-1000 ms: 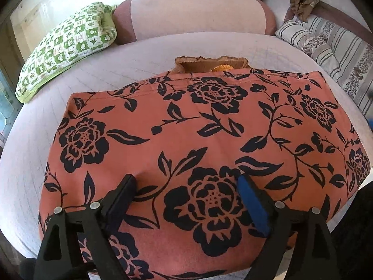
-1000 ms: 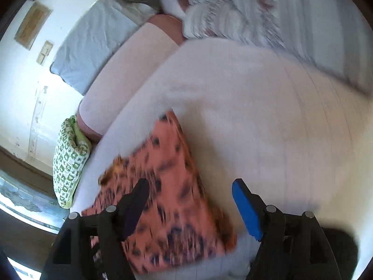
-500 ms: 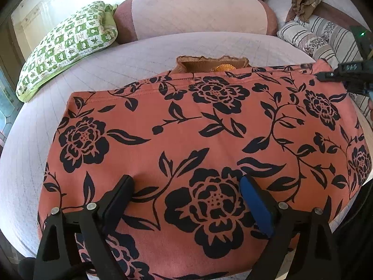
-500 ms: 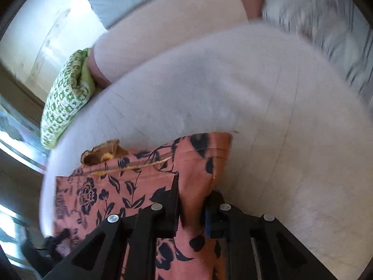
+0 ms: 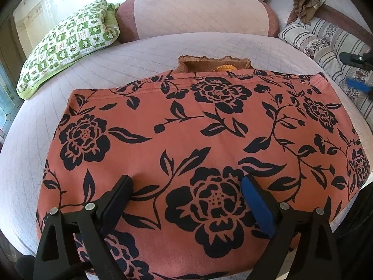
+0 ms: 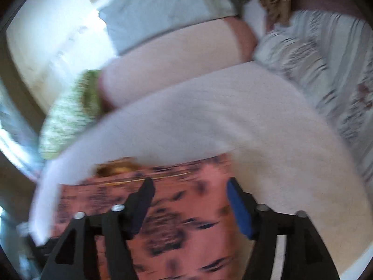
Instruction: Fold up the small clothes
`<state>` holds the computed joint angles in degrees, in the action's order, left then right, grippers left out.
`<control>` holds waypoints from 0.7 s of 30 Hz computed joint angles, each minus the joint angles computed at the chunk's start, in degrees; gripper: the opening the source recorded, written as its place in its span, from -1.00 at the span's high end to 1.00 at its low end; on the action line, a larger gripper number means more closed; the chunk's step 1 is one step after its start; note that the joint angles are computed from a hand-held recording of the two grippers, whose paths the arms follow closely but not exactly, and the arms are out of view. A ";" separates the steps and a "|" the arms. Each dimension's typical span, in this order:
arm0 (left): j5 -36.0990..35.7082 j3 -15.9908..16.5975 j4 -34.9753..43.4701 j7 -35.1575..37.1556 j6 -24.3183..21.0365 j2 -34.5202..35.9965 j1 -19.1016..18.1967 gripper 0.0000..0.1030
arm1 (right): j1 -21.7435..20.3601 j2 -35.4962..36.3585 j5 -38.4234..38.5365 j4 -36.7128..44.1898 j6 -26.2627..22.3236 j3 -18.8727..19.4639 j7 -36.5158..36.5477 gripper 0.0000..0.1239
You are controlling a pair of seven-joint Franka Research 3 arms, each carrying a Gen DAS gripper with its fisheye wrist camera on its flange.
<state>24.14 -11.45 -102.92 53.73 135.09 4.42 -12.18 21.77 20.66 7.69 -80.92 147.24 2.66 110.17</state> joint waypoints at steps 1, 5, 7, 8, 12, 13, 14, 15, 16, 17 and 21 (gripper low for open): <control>-0.40 -0.02 0.42 0.42 -0.53 0.18 -0.04 -0.83 | -2.45 0.33 6.17 -0.56 0.51 3.17 -4.49 -0.45; -5.09 0.25 -0.18 2.96 0.07 -2.51 1.25 -0.83 | -4.10 6.29 12.01 3.15 -9.53 2.67 0.69 -0.39; -1.99 0.99 -4.36 -1.47 4.30 -7.36 2.34 -0.83 | -2.42 3.29 11.99 0.26 -5.21 1.44 1.02 -0.39; -1.07 1.39 -6.13 -3.07 4.97 -9.63 3.04 -0.83 | -1.89 1.87 11.60 -0.41 -4.08 1.57 -1.49 -0.39; -3.93 3.22 -14.21 -10.86 1.67 -18.41 6.77 -0.83 | -0.73 -3.40 8.51 -6.81 0.92 2.27 -2.18 -0.41; -6.59 4.08 -16.11 -11.02 1.49 -19.62 7.09 -0.80 | -0.58 -4.40 8.79 -8.57 1.31 2.57 -2.61 -0.41; -9.95 5.06 -17.73 -10.21 0.32 -20.30 7.28 -0.69 | -0.29 -4.90 8.30 -10.09 1.54 2.48 -2.46 -0.41; -13.92 6.26 -18.27 -7.37 -1.74 -19.93 6.93 0.10 | 0.00 -5.33 7.60 -11.79 1.71 2.32 -2.26 -0.41; -20.49 8.41 -20.24 -2.48 -1.33 -19.56 5.74 0.34 | 0.08 -5.52 7.64 -13.05 1.43 2.30 -2.24 -0.41; -23.03 8.56 -21.22 -0.40 0.19 -20.31 6.21 0.36 | 0.55 -5.67 8.12 -14.37 1.11 1.85 -1.95 -0.41; -20.99 5.68 -17.09 -0.49 -3.08 -21.24 7.71 0.74 | 1.13 -6.13 8.68 -15.80 3.63 1.47 -2.83 -0.42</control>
<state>3.15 -5.76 -120.01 53.24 132.01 -16.82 -4.46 22.90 14.53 16.37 -96.72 150.88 4.12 107.34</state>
